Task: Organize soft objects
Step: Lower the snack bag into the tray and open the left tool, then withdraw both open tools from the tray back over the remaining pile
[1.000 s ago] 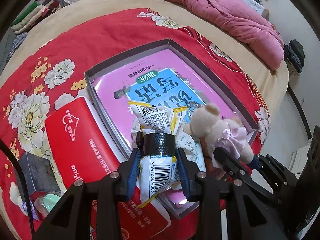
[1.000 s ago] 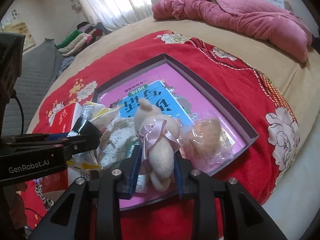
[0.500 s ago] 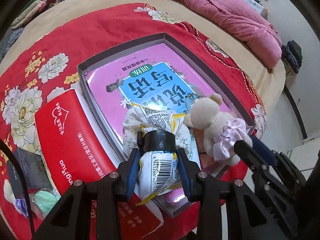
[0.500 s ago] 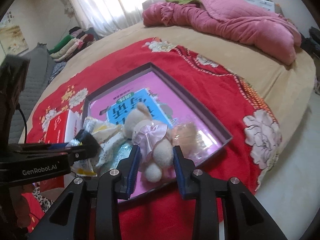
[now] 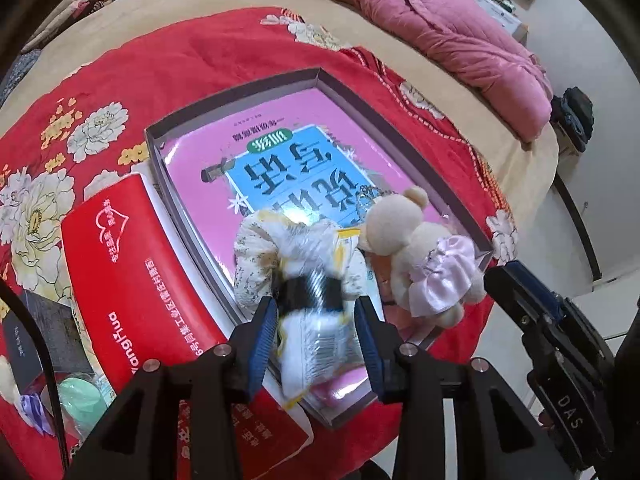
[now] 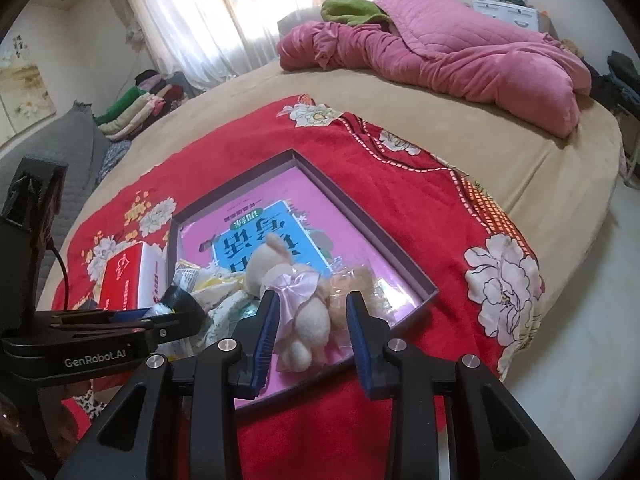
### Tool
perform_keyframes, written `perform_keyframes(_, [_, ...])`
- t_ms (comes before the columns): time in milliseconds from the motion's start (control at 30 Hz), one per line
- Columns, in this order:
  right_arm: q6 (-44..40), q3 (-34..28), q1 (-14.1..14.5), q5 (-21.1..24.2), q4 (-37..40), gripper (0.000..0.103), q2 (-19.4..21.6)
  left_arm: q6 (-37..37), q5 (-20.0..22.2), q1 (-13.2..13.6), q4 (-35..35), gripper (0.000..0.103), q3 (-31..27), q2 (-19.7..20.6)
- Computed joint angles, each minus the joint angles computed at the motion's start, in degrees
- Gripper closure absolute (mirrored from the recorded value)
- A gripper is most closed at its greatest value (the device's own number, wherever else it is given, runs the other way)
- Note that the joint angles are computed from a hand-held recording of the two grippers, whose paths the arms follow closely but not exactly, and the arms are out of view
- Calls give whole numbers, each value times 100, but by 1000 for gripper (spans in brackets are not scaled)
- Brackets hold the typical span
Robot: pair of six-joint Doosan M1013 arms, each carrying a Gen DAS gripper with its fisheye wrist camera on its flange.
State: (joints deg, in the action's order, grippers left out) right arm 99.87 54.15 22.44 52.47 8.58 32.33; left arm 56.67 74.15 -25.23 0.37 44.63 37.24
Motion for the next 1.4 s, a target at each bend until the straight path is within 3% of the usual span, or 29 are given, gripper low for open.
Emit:
perform_keyframes(133, [36,31,1,-19,-15,61,-29,41,36,-17,92,63,-60,5])
perform_keyframes(400, [-8,-16,19,33,-22,61,-30,53,-27,-38,136,62,74,-100])
perform_keyframes(567, [16,-7,32,55,-97,60,-47,35,-133,-71,226,52,199,-213])
perform_keyframes(700, [45,-1,47,66,-157,60,-67,24,-176,-102,333,51,245,-279])
perform_keyframes(833, [62,-14,54,89,-179,44,-82,-2,-203,-115,399,51,290,-335])
perform_keyframes(1400, [128,-64,162,225,-563,42,-127,-204,-310,-194,726,43,661,-651])
